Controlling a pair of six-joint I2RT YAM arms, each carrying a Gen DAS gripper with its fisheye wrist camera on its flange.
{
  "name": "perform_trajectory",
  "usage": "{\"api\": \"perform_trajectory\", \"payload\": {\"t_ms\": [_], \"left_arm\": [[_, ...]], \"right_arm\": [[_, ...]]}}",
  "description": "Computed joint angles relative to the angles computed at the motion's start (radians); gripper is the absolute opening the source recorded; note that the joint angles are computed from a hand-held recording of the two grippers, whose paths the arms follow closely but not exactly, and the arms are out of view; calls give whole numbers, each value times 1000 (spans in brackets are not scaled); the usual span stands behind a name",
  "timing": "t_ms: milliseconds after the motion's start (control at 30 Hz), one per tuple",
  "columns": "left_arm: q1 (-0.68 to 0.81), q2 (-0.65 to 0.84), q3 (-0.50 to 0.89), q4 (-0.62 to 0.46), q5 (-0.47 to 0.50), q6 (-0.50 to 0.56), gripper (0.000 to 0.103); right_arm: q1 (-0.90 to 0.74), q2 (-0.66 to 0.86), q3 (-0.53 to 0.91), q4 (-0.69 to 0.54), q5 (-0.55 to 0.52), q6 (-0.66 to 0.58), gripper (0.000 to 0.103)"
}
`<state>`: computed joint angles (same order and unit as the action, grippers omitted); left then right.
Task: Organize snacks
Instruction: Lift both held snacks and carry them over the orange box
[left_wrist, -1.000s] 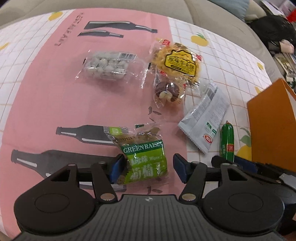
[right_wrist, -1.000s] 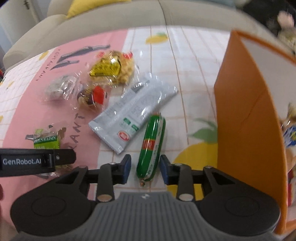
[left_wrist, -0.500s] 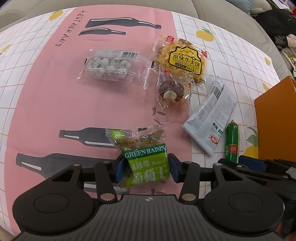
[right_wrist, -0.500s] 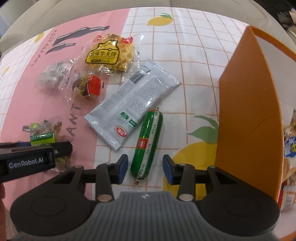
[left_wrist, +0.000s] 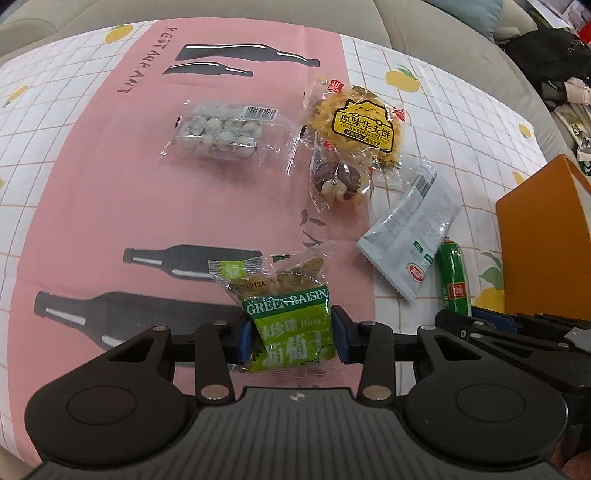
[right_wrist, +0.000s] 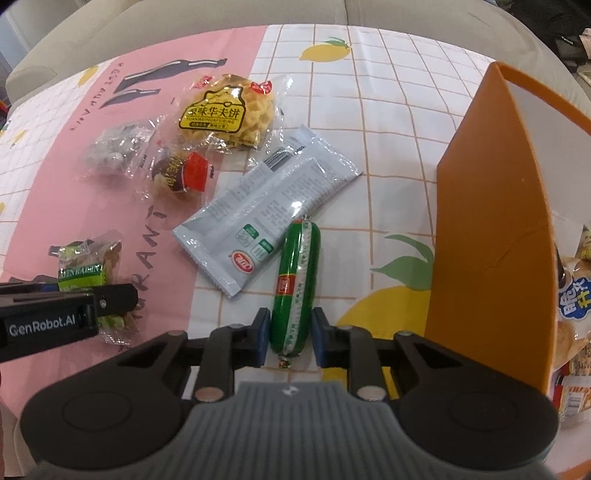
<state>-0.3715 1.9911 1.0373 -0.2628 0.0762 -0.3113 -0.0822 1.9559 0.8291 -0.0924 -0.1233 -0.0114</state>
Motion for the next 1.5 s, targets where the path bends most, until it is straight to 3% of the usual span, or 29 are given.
{"api": "perform_trajectory", "payload": {"t_ms": [467,667,900,1200,1500], "left_arm": [[-28,-211,-138,-7,7,-46,46],[-65,-330,-164,-34,5,-57,46],[-152,-410,-133,-76,18,-63,46],[-306,-360,10,-102,16,-50,46],[-427,-152,244,-151,61,-6,46]], "right_arm": [[-69,-206,-117,-44,-178,-2,20],[-140,-386,-162,-141,-265,-52,20],[-290,-543,-123,-336,-345,-211,20],[-569,-568,11,-583,-425,-480,20],[-785,-446,146,-647,-406,-643,20]]}}
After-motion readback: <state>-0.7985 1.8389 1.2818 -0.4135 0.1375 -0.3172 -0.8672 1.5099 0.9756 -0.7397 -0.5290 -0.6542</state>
